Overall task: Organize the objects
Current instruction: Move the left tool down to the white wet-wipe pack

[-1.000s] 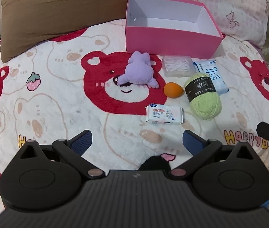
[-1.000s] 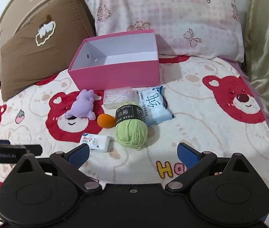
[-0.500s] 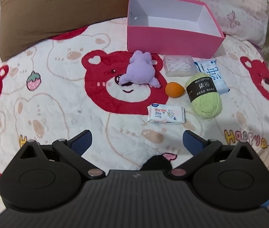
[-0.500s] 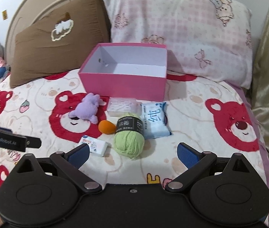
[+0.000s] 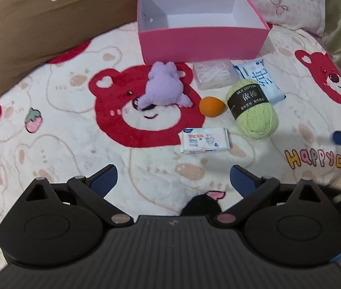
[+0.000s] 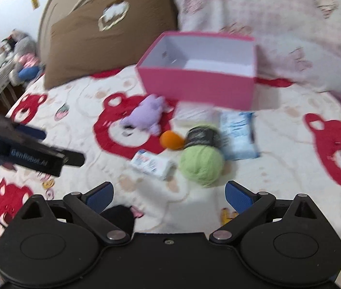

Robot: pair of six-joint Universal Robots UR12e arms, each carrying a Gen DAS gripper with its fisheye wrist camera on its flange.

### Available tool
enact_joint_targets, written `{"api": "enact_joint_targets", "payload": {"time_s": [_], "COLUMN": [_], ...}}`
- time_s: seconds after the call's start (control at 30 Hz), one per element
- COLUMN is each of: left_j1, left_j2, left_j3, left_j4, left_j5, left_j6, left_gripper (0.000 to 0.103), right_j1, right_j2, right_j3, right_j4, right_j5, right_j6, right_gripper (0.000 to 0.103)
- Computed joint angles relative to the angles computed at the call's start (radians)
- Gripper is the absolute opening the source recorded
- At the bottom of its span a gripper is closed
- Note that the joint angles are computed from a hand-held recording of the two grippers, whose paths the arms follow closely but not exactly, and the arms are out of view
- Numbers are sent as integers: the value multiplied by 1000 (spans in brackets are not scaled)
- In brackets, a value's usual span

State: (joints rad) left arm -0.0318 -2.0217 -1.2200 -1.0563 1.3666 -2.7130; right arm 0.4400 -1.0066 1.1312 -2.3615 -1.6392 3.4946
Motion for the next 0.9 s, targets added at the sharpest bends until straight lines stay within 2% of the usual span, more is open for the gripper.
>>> {"api": "enact_joint_targets", "payload": {"time_s": [0.1, 0.2, 0.23, 0.3, 0.37, 0.53, 0.6, 0.7, 0.8, 0.9], "left_j1": [-3, -11, -14, -18, -17, -22, -24, -19, -15, -11], "left_j2": [-10, -16, -21, -33, -42, -62, -72, -93, -118, -134], "left_j3": [18, 22, 26, 37, 40, 29, 28, 42, 63, 67], "left_j4": [-25, -7, -2, -1, 6, 50, 60, 48, 25, 30], "left_j5": [-14, -10, -6, -2, -29, -11, -6, -29, -58, -86], "left_j6": [5, 21, 26, 35, 57, 61, 66, 33, -16, -20], "left_gripper": [100, 100, 100, 99, 97, 97, 97, 97, 96, 92], "right_j1": [-4, -14, -19, -24, -30, -26, -23, -25, -32, -39], "right_j2": [20, 32, 38, 48, 57, 91, 106, 125, 131, 134], "right_j3": [-7, -3, -11, -20, -29, -72, -91, -111, -101, -78], "right_j4": [-18, -51, -36, -19, 3, 62, 89, 113, 78, 5], "right_j5": [45, 101, 109, 104, 112, 91, 88, 120, 173, 217], "right_j6": [-5, 1, 15, 49, 63, -10, -37, -27, 6, 58], "right_gripper": [100, 100, 100, 100, 100, 99, 85, 85, 85, 86]}}
